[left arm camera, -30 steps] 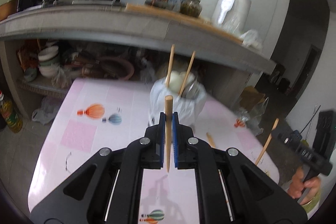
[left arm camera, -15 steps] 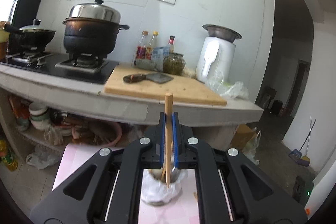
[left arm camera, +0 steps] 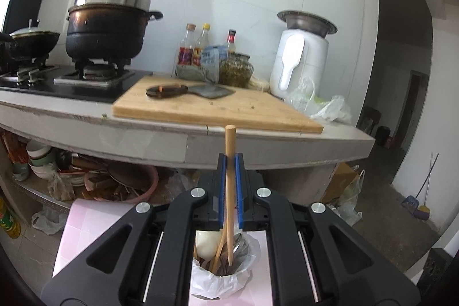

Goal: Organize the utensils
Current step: 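Lower the chopstick with the left gripper into the holder opening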

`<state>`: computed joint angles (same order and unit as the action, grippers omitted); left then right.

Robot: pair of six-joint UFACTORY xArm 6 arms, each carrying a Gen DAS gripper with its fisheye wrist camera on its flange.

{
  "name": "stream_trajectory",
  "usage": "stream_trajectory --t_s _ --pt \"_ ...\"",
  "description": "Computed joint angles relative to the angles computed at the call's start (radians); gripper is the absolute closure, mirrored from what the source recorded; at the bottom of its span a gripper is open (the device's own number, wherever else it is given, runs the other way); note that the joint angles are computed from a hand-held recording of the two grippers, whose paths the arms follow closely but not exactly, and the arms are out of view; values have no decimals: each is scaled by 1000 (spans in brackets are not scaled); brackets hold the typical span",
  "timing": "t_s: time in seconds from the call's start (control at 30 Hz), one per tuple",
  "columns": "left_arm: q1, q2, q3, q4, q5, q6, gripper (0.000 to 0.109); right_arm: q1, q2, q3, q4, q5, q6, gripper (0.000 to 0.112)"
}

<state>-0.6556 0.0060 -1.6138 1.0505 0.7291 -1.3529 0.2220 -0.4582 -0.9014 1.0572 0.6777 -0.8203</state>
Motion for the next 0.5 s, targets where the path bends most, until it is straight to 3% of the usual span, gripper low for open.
stream_trajectory --t_s 0.5 --pt "44 9 132 -29 -108 -101 103 -7 16 -9 0 13 0 106"
